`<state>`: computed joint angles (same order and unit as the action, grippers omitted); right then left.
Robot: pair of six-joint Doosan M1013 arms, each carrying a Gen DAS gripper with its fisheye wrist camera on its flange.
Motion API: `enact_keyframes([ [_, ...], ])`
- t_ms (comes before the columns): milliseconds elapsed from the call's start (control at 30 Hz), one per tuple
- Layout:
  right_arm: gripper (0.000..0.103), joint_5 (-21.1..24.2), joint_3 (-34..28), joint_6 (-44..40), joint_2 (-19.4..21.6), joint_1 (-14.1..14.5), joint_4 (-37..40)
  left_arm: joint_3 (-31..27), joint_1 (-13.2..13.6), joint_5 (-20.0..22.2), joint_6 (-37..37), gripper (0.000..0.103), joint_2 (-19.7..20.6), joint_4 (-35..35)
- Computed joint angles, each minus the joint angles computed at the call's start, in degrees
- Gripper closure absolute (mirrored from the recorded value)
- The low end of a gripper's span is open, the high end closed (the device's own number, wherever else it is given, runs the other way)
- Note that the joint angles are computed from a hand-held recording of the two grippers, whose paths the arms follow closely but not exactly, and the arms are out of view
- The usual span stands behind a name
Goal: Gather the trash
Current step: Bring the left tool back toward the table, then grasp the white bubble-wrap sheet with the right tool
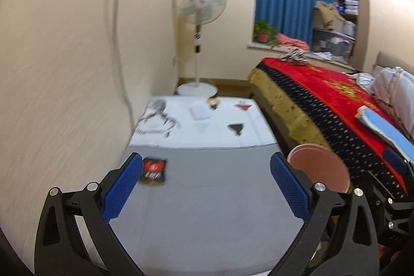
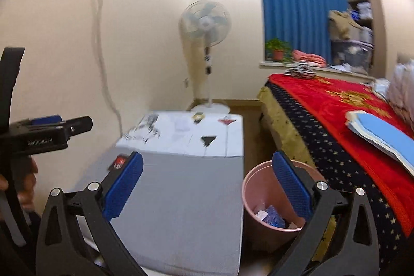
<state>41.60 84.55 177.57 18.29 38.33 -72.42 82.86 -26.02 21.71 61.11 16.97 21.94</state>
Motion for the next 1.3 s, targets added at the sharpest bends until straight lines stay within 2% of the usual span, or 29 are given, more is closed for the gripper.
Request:
enact_keyframes([
  [200,0.005,-3.15,-0.74,-2.75,0.7,-0.81,5.24,1.72,1.03,1.1,-10.34,0.007,0.18,9.41],
  [333,0.005,-3.42,-1.7,-4.66,1.39,-1.54,9.44,1.31,1.74,1.75,-11.85,0.007,1.04,10.45],
  [467,0.005,-2.86,-2.19,-4.49,1.71,-2.04,10.47,0.17,1.96,2.44,-13.02,0.007,2.5,12.7],
  [700,0.005,-0.83,-3.44,-7.01,2.32,-2.9,12.86,-3.59,3.61,4.22,-12.16,0.007,5.42,9.34],
  [767,0.005,-0.52,-4.12,-7.24,2.59,-3.51,13.3,-4.56,3.76,4.39,-14.15,0.007,5.86,11.64],
  [867,0.005,0.13,-6.77,-10.28,3.93,-5.15,16.04,-6.29,3.38,6.8,-20.58,0.007,6.75,20.31],
  [933,0.005,0.32,-9.76,-13.31,5.6,-6.59,18.21,-7.94,3.5,8.82,-22.02,0.007,7.67,22.89],
  [1067,0.005,-0.07,-17.81,-19.27,10.82,-9.28,21.04,-10.1,4.2,10.83,-23.64,0.007,9.04,22.1],
  [1167,0.005,-0.68,-26.06,-25.75,16.67,-11.21,23.88,-11.39,4.71,12.13,-22.15,0.007,10.0,19.0],
  [1300,0.005,2.53,-42.08,-37.66,27.48,-13.44,32.58,-12.4,5.3,12.29,-17.29,0.007,11.08,13.87],
])
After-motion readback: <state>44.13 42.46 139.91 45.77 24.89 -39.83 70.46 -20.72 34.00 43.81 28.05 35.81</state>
